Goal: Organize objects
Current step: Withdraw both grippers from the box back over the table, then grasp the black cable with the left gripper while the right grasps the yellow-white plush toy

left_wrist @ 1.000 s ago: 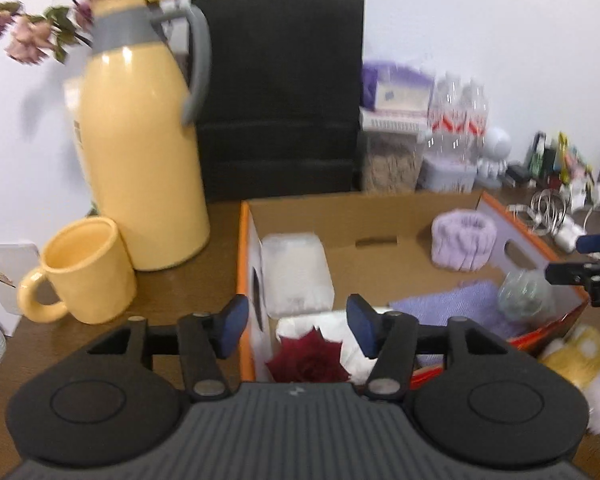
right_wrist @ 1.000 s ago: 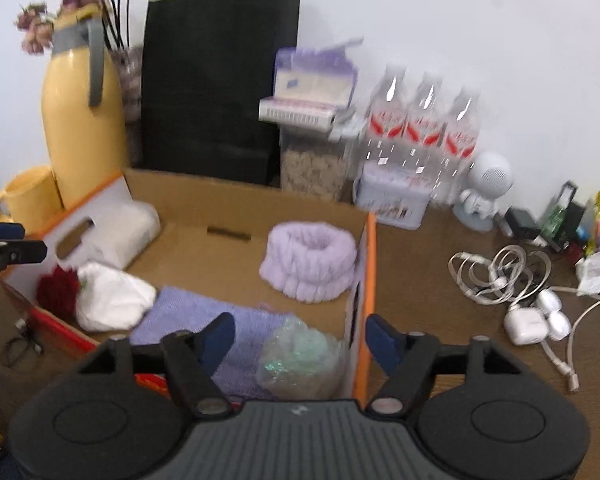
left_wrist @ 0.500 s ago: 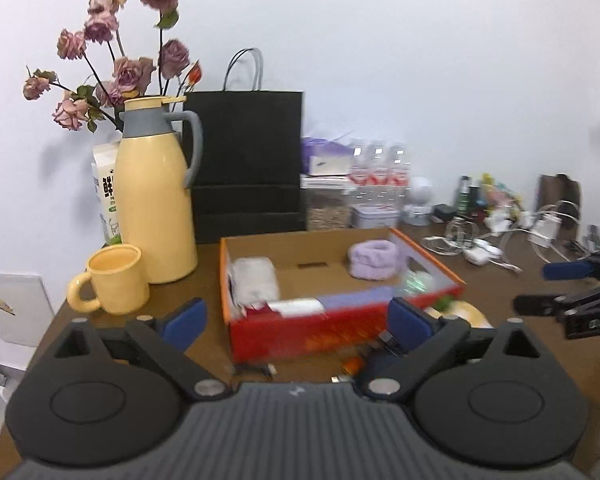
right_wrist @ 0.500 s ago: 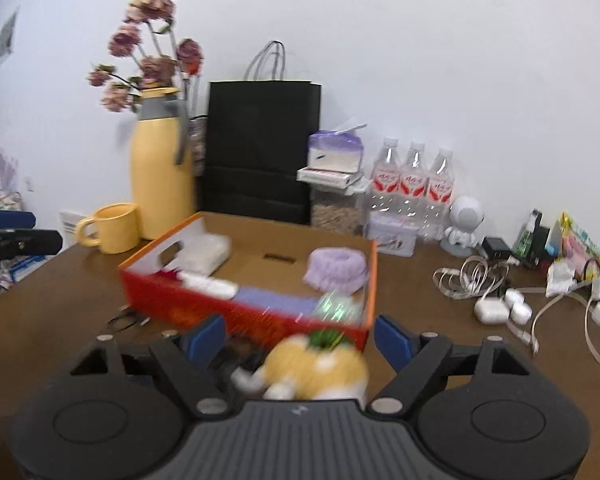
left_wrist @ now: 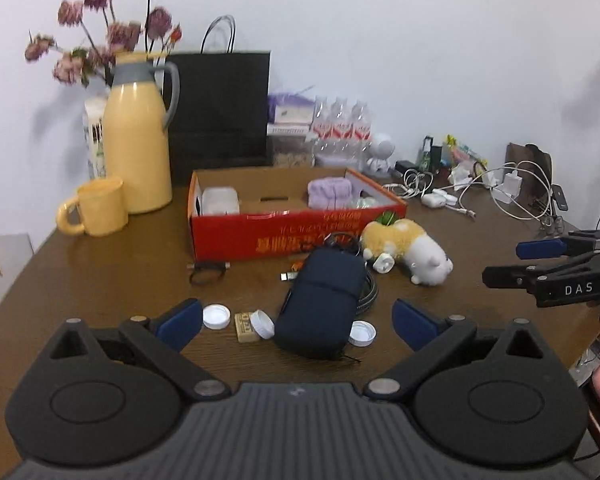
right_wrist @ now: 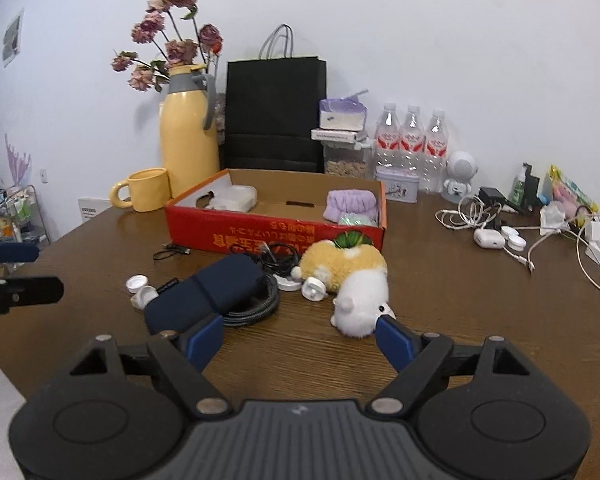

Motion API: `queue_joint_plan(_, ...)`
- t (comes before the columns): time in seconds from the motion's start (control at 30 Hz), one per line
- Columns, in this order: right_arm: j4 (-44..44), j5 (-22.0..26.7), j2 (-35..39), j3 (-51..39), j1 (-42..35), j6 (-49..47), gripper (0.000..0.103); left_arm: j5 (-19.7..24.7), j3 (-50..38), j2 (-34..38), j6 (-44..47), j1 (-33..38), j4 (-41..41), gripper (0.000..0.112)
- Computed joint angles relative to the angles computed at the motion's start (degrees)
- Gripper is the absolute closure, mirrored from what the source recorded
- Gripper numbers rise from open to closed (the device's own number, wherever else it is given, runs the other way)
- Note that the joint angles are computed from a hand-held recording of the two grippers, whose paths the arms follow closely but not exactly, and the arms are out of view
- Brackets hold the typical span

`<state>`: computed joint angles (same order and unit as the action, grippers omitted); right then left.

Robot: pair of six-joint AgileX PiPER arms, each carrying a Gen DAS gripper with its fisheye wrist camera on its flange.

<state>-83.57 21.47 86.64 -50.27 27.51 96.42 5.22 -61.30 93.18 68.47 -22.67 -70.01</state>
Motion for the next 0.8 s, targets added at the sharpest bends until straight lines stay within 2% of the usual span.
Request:
queue_joint_plan(0.07,-1.7,0.4,1.7,-0.8,-0.9,1.7,0.021,1.0,-3.1,2.5,-11.2,0.0,10.7,0.009)
queue_joint_plan(0.17,-4.0,-0.8,4.9,-3.0,-3.6,3.3,0.021,-1.0,-7.6,7.0,-28.4,-0.7,27.9,0.009)
queue_joint_plan(0.27,-6.1,-1.1,9.0,-6.0,-6.2,4.9,0.021,0.3,-13.4,12.4,-45.4,0.3,45.1,0.011)
queue_joint_plan(0.33,-4.5,-1.8,11.8,-8.5,-8.1,3.1,0.022,-1.1,-16.1,16.1,-55.9,1.6,56.6,0.012)
queue_joint_plan(0.37,-4.2,-2.6,13.3,-10.0,-9.1,2.5,0.023,0.0,-18.2,17.8,-61.7,2.4,62.3,0.014)
queue_joint_plan(0.4,-3.6,-3.5,14.7,-11.4,-10.1,1.7,0.023,1.9,-21.4,20.2,-67.4,3.2,66.7,0.02)
queue_joint_plan(0.43,-3.4,-4.2,15.9,-12.3,-10.9,1.5,0.023,3.9,-25.0,22.8,-71.0,4.1,68.9,0.027)
queue_joint_plan(0.47,-2.5,-5.2,17.4,-14.0,-11.9,0.5,0.024,5.4,-28.4,25.1,-72.3,5.0,68.9,0.028)
queue_joint_plan(0.57,2.3,-6.6,22.0,-19.3,-13.6,-5.4,0.024,8.7,-37.9,31.3,-65.6,6.4,63.6,0.028)
queue_joint_plan(0.63,7.1,-6.8,24.9,-22.9,-14.3,-10.7,0.028,11.7,-45.3,35.8,-67.0,6.9,64.9,0.028)
queue_joint_plan(0.7,13.1,-6.9,28.2,-27.1,-15.2,-17.4,0.03,18.4,-55.9,41.7,-65.9,7.3,64.0,0.028)
queue_joint_plan(0.8,24.8,-6.6,32.2,-32.4,-16.2,-28.8,0.039,30.0,-72.6,50.5,-68.8,7.1,67.4,0.047)
